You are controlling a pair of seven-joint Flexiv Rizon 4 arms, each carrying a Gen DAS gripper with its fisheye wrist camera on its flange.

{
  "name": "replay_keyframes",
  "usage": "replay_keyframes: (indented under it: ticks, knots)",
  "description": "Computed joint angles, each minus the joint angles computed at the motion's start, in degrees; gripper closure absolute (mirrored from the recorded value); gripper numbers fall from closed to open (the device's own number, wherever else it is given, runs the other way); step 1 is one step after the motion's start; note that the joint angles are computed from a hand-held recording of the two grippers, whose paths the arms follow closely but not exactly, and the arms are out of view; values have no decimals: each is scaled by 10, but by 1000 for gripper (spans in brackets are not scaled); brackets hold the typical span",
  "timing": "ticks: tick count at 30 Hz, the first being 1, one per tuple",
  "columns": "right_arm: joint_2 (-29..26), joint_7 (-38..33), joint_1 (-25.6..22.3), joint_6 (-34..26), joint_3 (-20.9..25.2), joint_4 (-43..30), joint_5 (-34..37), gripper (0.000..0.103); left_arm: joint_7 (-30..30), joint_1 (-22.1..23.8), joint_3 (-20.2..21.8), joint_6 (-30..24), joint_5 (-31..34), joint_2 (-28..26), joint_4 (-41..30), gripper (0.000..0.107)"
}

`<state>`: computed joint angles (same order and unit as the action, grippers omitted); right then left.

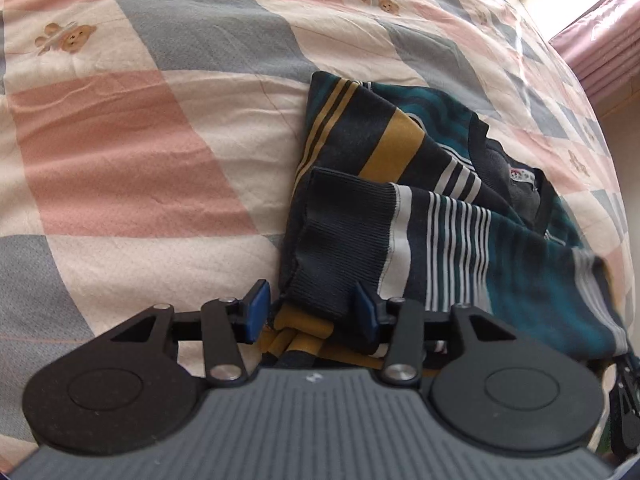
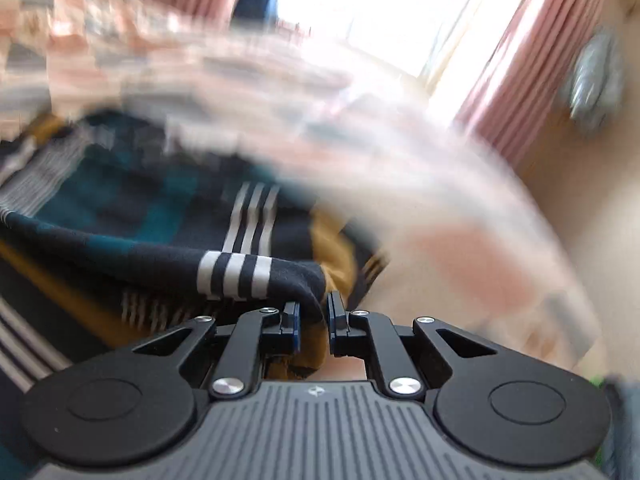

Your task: Fold clothes

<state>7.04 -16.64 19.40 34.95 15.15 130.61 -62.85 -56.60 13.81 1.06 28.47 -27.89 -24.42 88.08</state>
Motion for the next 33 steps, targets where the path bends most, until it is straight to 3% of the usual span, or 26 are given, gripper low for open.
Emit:
replay_keyframes:
  ticks: [2,3,5,7,9,11,12,13,15,19,20,22,24,27,28,31,33]
  knots:
    - [0,-102,10,-43,21,-6,62,94,4,-3,1,5,7,2,2,64]
    - [-11,-176,28,-61,17,-12,140,102,3,-5,2,6,12,3,2,64]
    - [1,-234,36,-68,14,-11,264,103,1,-7,3,4,21,2,-3,64]
    - [39,-208,23,-33,2,1,315,103,10,-9,3,8,30,5,-6,64]
    - [74,-157,-2,4,-11,4,358,96,23,-12,3,15,39,8,-6,66]
    - [97,-72,-42,94,-31,16,388,74,27,-13,4,19,43,9,-7,67]
    - [99,-23,-65,147,-41,25,403,68,26,-15,4,19,45,9,-8,67]
    - [97,25,-88,201,-50,31,419,64,25,-16,5,22,47,10,-8,70]
    - [75,139,-139,322,-62,49,427,65,35,-17,1,37,38,20,2,76]
    - [9,238,-147,438,-95,39,607,65,118,-19,-18,74,-10,58,45,77]
    - [-7,253,-141,477,-99,41,658,65,147,-22,-23,77,-25,69,58,77]
    - [-39,214,-111,520,-111,23,797,65,191,-31,-29,68,-46,82,73,77]
    - [-56,136,-99,497,-115,-13,897,65,217,-42,-31,49,-57,87,80,77]
    - [-77,78,-110,498,-103,-40,915,88,243,-59,-31,27,-60,89,90,77]
    - [-79,75,-117,481,-105,-45,882,94,256,-64,-31,17,-57,88,93,77]
    - [-82,36,-134,397,-114,-72,708,97,281,-82,-22,16,-5,85,102,77]
    - [-93,-18,-136,355,-119,-97,541,100,298,-87,-19,33,1,87,116,76]
